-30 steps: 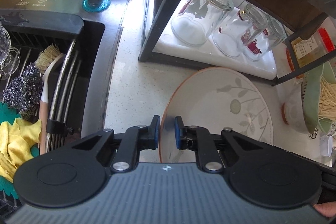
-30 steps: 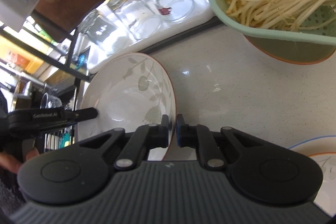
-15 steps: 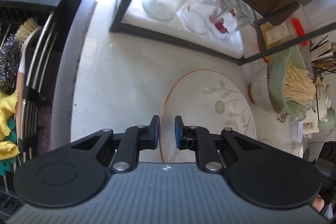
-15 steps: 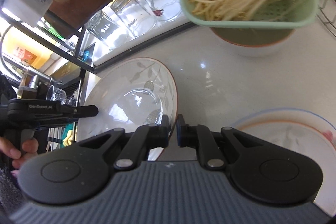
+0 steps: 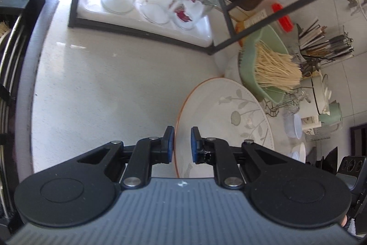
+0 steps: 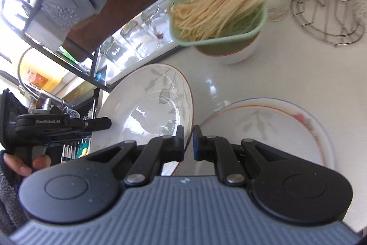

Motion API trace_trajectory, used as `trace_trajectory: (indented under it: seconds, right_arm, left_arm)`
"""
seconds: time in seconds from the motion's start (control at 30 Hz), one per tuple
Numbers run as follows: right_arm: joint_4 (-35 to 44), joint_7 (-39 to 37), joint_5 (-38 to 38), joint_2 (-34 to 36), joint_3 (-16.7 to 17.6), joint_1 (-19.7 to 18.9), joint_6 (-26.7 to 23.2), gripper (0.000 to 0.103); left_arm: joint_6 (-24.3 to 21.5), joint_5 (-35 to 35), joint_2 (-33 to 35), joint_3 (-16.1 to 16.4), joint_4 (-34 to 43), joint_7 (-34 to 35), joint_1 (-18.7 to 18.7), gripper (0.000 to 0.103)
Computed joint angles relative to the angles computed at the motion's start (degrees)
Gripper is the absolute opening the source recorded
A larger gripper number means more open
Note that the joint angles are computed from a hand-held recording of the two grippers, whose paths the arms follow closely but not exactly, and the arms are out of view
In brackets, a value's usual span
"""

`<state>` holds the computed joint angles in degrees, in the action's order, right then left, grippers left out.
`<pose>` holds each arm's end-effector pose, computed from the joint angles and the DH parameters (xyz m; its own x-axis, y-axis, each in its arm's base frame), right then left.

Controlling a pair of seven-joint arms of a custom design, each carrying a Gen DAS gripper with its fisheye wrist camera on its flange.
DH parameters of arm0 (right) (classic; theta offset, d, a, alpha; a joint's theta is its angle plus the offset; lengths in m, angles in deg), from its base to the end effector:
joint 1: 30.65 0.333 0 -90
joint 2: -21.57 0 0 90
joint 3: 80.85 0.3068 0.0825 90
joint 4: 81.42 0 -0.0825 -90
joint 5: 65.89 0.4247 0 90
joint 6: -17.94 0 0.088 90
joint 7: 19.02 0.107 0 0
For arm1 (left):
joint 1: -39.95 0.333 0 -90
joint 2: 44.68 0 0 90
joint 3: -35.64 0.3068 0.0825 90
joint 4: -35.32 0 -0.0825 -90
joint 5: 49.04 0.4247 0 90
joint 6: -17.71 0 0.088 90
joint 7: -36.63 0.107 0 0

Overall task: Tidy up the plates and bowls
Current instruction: 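Carry the leaf plate with both grippers onto the plate stack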

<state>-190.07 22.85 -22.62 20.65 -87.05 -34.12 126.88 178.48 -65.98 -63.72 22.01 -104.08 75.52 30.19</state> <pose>0.6032 -0.0526 0.5041 0.4675 -0.7398 -0.4838 -0.8594 -0.2522 -0.4448 0.4834 -0.1987 0.4763 0.4552 -0.6601 0.5975 -0.6718 -0.6950 -0.2560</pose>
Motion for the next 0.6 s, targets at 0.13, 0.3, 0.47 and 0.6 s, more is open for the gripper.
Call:
trace_trajectory:
  seconds: [0.13,0.3,0.47,0.6]
  right_arm:
    - [0.16,-0.62,0.27,-0.19,-0.95,-1.1,-0.55,0.01]
    - [1.53,-1.11,0.32,1.18,-1.99,-3.12,-2.52,0.01]
    - [5.09,-2.16,-0.83,4.67,-2.25,-5.63,-6.28,0.01]
    - [6.8,-3.09,-2.12,6.92,-1.63,-7.3,-8.46,0.011]
  left_arm:
    - [-0.46,2.54,1.8,-1.89,2.67,-2.11,0.3,0.017]
    - [-1.28,6.17,5.29,-3.06,6.9,-4.3,0.07,0.017]
    - [-2.01,11.74,8.46,-4.65,9.62,-10.46,-0.19,0.017]
    - [-3.57,16.39,9.57,-5.3,10.61,-17.1,-0.92,0.017]
